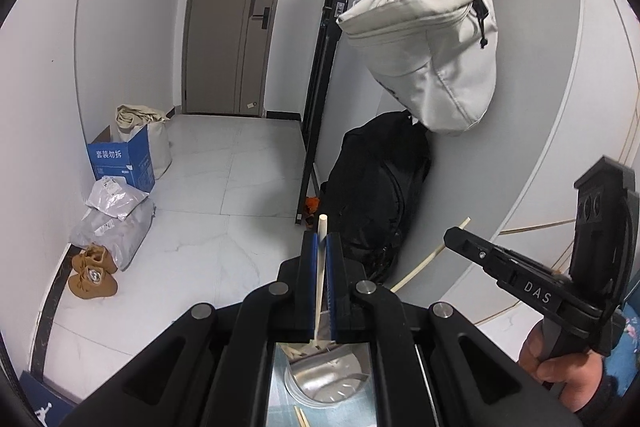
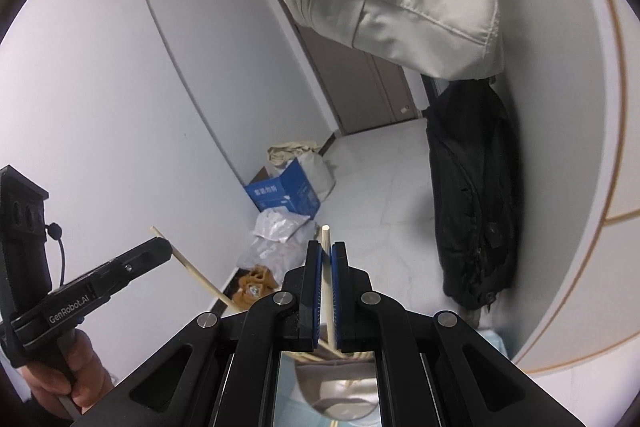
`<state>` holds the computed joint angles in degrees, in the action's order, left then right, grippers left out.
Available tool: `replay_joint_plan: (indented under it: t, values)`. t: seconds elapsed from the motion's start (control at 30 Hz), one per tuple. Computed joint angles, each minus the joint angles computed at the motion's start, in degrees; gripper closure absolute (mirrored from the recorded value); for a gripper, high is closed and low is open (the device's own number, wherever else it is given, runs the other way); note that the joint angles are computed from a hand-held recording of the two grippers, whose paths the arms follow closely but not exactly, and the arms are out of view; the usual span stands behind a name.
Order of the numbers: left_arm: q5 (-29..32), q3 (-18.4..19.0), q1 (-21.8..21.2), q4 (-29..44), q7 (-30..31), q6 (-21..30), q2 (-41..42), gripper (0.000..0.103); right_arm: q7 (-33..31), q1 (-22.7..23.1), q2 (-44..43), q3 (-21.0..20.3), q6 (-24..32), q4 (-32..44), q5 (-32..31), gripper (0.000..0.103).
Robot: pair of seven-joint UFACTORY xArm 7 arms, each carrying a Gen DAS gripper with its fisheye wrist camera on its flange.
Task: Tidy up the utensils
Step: 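Carry both held chopsticks up over the white holder, then open the right tool, then the left tool, dropping chopsticks into the holder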
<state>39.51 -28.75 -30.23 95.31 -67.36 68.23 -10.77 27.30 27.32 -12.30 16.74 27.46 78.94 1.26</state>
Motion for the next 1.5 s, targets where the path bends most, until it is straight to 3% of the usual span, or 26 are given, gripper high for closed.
replay_joint_plan:
  t: [0.33,0.6,0.83,1.0,1.17,1.27,1.33,1.37,1.43,1.47,1.5]
  values:
    - [-4.11,2.73,1.07,-8.09,0.49,-5.6,-1.82,0.103,-2.36,1.14,5.4,0.27,2.7,2.5,-2.51,0.099]
    - [-8.24,3.44,1.79,-10.04,3.51,-8.23,-1.81,0.103,-4.41,2.69,8.39,0.03,5.2,3.56,-2.87,0.099]
    - [-12.14,4.24,1.04,-10.55,7.41,-7.71,-0.94,0.103,-4.44,3.84,10.49,-0.07,6.35,3.23,-2.96,0.099]
    - [-19.26,6.34,0.48,-11.4,11.59,-8.5,-0.8,0.103,-6.8,4.27,11.0,-0.5,7.14,1.78,0.98,0.098]
    - [-21.68,6.63,0.96,-11.59,11.68,-7.39,-2.35,0.103,-8.2,3.93,8.05,-1.32,5.24,-2.25,6.37,0.096]
    - [-20.56,5.59,2.01,-12.54,9.61,-7.49,-4.05,0.102,-8.15,3.39,4.82,-1.38,2.85,-5.35,7.17,0.085]
    - [-19.44,4.59,2.83,-12.79,7.7,-6.74,-5.07,0.101,-6.74,2.92,2.4,-1.23,1.08,-7.65,6.59,0.069]
    - [-19.0,4.08,3.19,-12.79,6.83,-6.4,-5.12,0.096,-6.47,2.9,1.22,-1.36,0.14,-8.79,7.13,0.065]
    - [-18.73,3.43,3.57,-13.47,4.84,-6.54,-6.21,0.076,-4.99,2.52,-1.28,-1.22,-1.28,-11.02,7.16,0.055]
    - [-18.35,3.04,3.87,-13.79,4.02,-6.61,-6.55,0.061,-4.27,2.3,-2.19,-1.05,-1.61,-11.73,6.85,0.054]
    - [-17.02,1.94,4.38,-13.75,2.21,-6.03,-7.01,0.053,-3.87,2.34,-3.4,-1.05,-2.22,-12.75,7.02,0.051]
